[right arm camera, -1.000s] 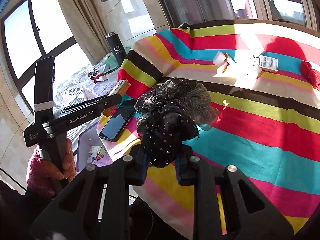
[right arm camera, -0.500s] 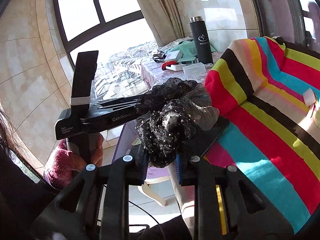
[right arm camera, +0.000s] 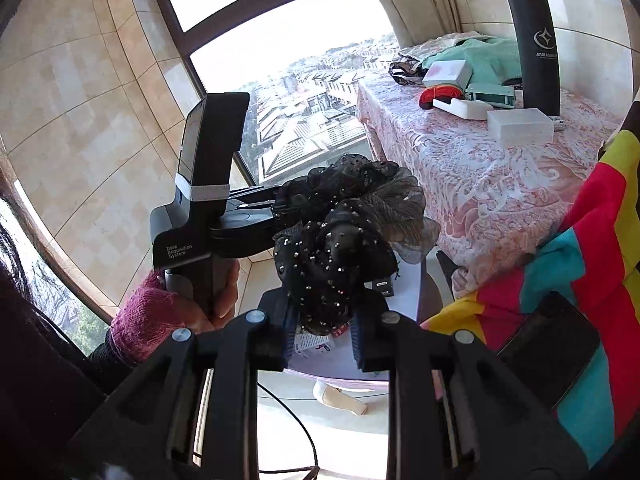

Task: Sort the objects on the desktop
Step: 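Carry the dental box and bath puff to the bin and open both tools, then grasp the white tissue pack with the left tool while the right tool grasps the red plush toy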

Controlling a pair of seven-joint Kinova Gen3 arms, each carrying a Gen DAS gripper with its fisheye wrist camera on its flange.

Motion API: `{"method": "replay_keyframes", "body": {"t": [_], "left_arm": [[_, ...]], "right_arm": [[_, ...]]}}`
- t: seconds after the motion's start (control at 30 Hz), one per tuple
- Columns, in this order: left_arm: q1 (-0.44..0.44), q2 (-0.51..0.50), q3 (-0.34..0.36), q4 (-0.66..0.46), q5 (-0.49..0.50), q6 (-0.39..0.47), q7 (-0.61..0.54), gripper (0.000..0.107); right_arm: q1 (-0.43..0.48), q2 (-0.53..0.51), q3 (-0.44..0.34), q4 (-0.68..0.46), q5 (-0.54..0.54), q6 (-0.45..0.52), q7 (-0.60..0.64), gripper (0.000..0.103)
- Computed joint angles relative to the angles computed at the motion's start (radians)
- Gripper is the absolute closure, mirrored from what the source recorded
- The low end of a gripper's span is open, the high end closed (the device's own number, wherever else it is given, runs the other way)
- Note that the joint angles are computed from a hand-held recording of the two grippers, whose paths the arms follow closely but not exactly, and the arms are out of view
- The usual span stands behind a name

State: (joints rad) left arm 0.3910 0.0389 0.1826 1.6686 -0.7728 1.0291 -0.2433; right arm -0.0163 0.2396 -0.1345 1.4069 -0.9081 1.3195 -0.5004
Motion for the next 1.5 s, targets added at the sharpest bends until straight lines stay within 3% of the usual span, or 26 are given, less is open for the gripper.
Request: {"method": "replay_keyframes", "body": {"t": [0.3, 0.37, 0.4, 0.43, 0.47, 0.5, 0.73, 0.97, 1.1, 1.2, 1.37, 1.5], "left_arm": [[-0.09, -0.007, -0.047, 0.089, 0.068, -0.026, -0.013, 0.075], [-0.108, 0.002, -0.056, 0.094, 0.087, -0.03, -0.034, 0.074], [-0.115, 0.01, -0.059, 0.09, 0.101, -0.025, -0.046, 0.066], [-0.121, 0.018, -0.064, 0.087, 0.116, -0.021, -0.053, 0.057], [-0.125, 0.021, -0.069, 0.091, 0.125, -0.022, -0.05, 0.037], [-0.127, 0.021, -0.072, 0.1, 0.128, -0.032, -0.044, 0.027], [-0.134, 0.014, -0.076, 0.135, 0.15, -0.063, -0.029, 0.025], [-0.147, -0.028, -0.069, 0.173, 0.134, -0.05, 0.046, 0.025], [-0.141, -0.053, -0.04, 0.191, 0.115, -0.041, 0.066, 0.025], [-0.143, -0.081, -0.022, 0.2, 0.117, -0.069, 0.075, 0.025], [-0.122, -0.087, 0.028, 0.13, 0.088, -0.091, 0.063, 0.025], [-0.051, -0.008, 0.065, -0.041, 0.069, -0.059, -0.054, 0.023]], "right_arm": [[-0.155, 0.051, -0.048, -0.059, 0.174, -0.088, -0.136, 0.075], [-0.186, 0.053, -0.05, -0.052, 0.219, -0.113, -0.182, 0.053], [-0.196, 0.059, -0.052, -0.054, 0.237, -0.114, -0.2, 0.044], [-0.203, 0.063, -0.055, -0.052, 0.253, -0.117, -0.211, 0.027], [-0.203, 0.06, -0.057, -0.04, 0.257, -0.128, -0.212, 0.025], [-0.199, 0.058, -0.059, -0.034, 0.257, -0.128, -0.213, 0.025], [-0.15, 0.064, -0.059, -0.03, 0.219, -0.076, -0.201, 0.025], [-0.171, 0.113, -0.073, -0.053, 0.222, -0.016, -0.263, 0.024], [-0.133, 0.053, -0.066, -0.002, 0.191, -0.027, -0.207, 0.024], [-0.076, 0.0, -0.042, 0.03, 0.11, -0.038, -0.155, 0.024], [0.039, -0.093, 0.033, 0.099, -0.052, -0.044, -0.024, 0.02], [0.125, -0.158, 0.131, 0.156, -0.083, -0.072, 0.032, 0.02]]}}
